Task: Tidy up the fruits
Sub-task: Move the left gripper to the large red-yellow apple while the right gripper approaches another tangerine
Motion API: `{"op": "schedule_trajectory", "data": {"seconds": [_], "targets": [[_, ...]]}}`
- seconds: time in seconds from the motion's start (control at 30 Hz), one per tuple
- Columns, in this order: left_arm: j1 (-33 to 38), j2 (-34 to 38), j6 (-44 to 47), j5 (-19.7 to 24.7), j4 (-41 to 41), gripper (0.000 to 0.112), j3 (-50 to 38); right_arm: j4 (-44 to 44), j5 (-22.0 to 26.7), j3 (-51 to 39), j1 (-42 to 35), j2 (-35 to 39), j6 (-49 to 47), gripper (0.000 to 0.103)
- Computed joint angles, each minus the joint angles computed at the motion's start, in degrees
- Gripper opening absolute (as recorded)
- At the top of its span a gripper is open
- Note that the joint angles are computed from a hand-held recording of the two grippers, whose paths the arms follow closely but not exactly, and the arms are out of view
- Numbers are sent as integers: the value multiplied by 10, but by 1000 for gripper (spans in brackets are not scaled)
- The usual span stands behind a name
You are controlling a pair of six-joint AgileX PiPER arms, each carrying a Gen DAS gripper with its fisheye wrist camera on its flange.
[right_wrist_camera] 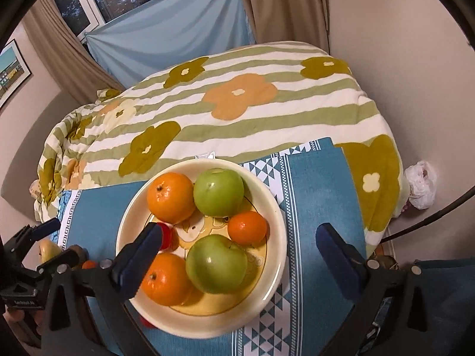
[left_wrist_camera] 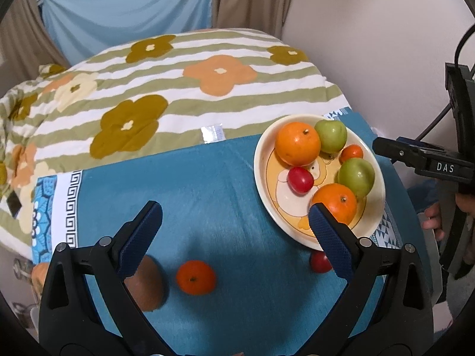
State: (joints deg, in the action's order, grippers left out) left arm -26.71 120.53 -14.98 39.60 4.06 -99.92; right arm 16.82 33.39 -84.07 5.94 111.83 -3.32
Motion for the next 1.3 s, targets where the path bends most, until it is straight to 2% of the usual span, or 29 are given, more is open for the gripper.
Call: {"op": "schedule_trajectory", "data": {"seconds": [0.2, 0.37, 0.6, 0.73, 0.87, 0.97, 1.13, 1.3], "targets": [[-9, -60, -39, -26, 31, 103, 62, 4, 6, 46, -1, -54, -8, 103], [-21, -125, -87, -43, 70, 103, 130, -51, 8, 95, 20, -118, 18, 103], [-57, -245, -221, -54, 178, 103, 252, -57, 3, 172, 45, -203, 10, 103], [-81, -310, -308, -37, 238, 103, 315, -73, 2, 203, 72, -244, 20, 103], [-103, -381, -395, -4, 293, 103, 384, -60, 0, 219, 101, -266, 19, 103], [-109, -433, -435, 24, 322, 103, 428, -83, -4, 220, 136, -272, 54, 103], [-68, -483, -427, 21, 322, 103, 477, -168, -18, 212, 199, -263, 161, 103], [33, -494, -316, -32, 269, 103, 505, -244, -11, 175, 259, -211, 265, 103]]}}
